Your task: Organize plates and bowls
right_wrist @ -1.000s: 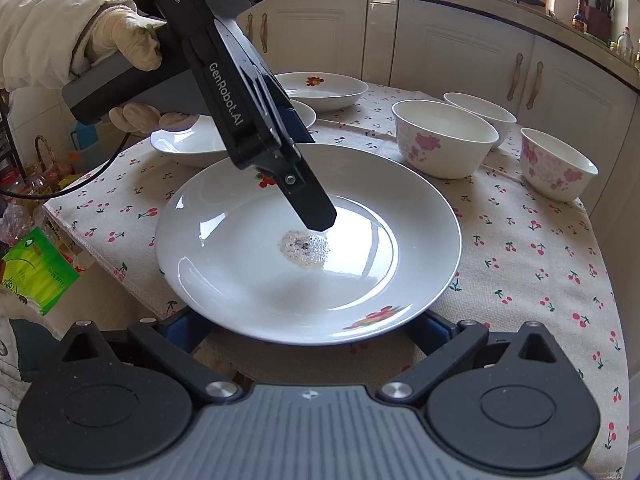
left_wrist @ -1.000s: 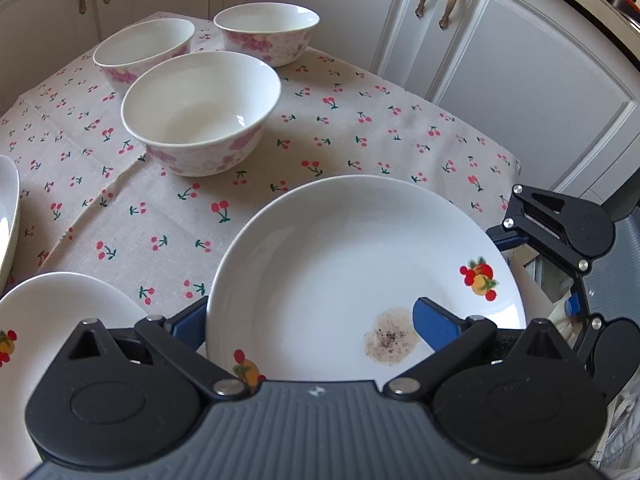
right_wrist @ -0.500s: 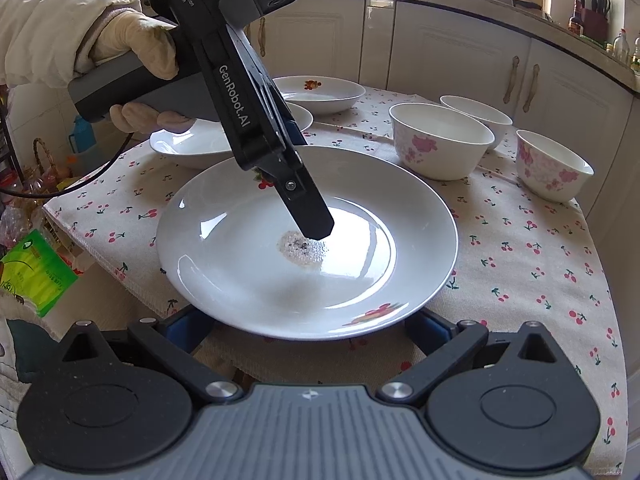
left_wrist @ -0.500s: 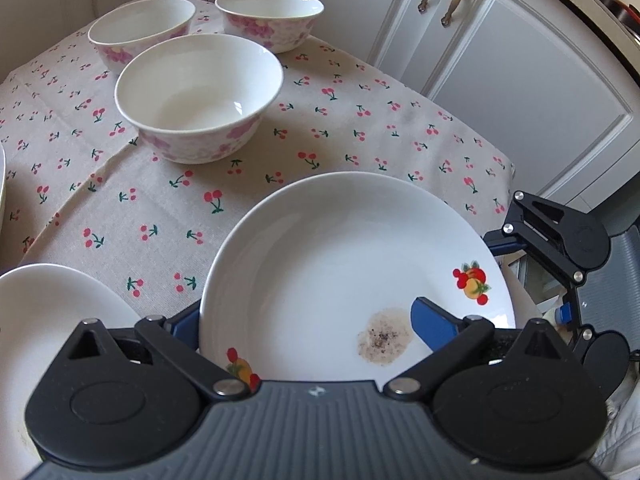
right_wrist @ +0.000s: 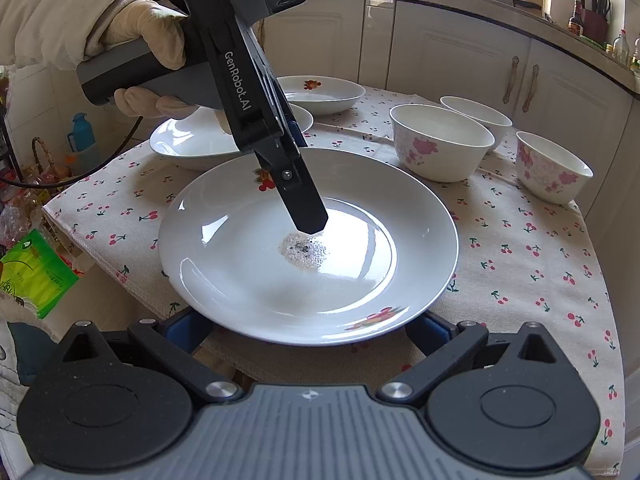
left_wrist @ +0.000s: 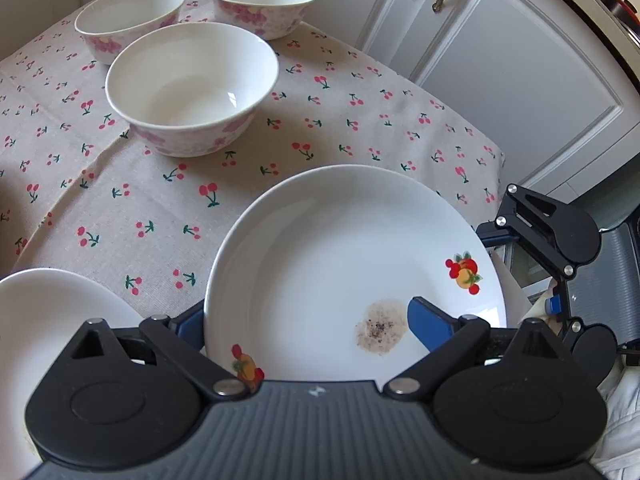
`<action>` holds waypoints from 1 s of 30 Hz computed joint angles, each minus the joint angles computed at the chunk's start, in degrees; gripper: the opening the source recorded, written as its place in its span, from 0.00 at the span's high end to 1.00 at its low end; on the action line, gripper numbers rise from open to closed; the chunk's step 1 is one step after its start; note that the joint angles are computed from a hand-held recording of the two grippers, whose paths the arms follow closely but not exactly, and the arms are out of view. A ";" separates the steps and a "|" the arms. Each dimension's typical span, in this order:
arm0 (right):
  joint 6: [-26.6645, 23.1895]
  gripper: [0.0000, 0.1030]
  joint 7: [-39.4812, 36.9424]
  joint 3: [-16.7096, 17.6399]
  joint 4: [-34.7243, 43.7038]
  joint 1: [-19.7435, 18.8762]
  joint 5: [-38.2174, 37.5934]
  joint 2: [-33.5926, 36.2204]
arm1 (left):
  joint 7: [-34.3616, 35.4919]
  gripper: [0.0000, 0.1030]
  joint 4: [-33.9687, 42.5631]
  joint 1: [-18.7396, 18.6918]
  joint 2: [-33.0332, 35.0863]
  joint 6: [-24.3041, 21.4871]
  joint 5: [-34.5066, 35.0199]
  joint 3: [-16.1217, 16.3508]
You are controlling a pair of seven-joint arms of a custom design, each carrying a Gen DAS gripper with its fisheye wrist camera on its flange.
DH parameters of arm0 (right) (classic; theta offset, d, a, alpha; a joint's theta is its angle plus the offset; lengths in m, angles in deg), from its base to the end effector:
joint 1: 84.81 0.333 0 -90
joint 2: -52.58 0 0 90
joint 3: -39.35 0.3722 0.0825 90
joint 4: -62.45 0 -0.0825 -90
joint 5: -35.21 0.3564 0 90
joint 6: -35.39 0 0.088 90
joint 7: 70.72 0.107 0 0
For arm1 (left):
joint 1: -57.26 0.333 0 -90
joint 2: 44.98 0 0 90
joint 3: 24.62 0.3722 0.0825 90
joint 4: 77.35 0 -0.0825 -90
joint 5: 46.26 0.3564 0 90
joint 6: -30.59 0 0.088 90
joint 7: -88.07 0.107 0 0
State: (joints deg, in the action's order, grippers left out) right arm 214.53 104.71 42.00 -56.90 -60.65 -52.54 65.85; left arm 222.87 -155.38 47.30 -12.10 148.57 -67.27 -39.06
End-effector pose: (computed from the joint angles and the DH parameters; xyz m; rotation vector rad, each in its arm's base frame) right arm 0.4669 0.3308 0.4259 -2.0511 1.2223 -0.5714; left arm 0.6792 -0.2771 0.4706 0.8098 -2.7931 0.6841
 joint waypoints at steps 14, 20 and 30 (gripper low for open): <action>-0.37 0.00 -7.04 -2.13 -1.37 1.48 7.81 -0.44 | 0.10 0.05 3.22 0.51 1.79 -2.66 -2.09 -0.60; -0.72 0.00 -10.15 -2.18 -1.29 1.60 10.04 -0.22 | -1.71 0.05 6.48 0.64 3.51 -5.95 -2.20 -0.54; -1.56 0.00 -16.08 -2.92 -2.03 2.71 16.11 -0.59 | -0.69 0.05 5.79 0.78 3.13 -5.06 -2.53 -0.77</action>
State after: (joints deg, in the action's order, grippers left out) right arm 212.97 88.63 39.08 -58.93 -57.94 -36.43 65.26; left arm 222.19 -149.60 48.08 -8.97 143.51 -69.80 -39.83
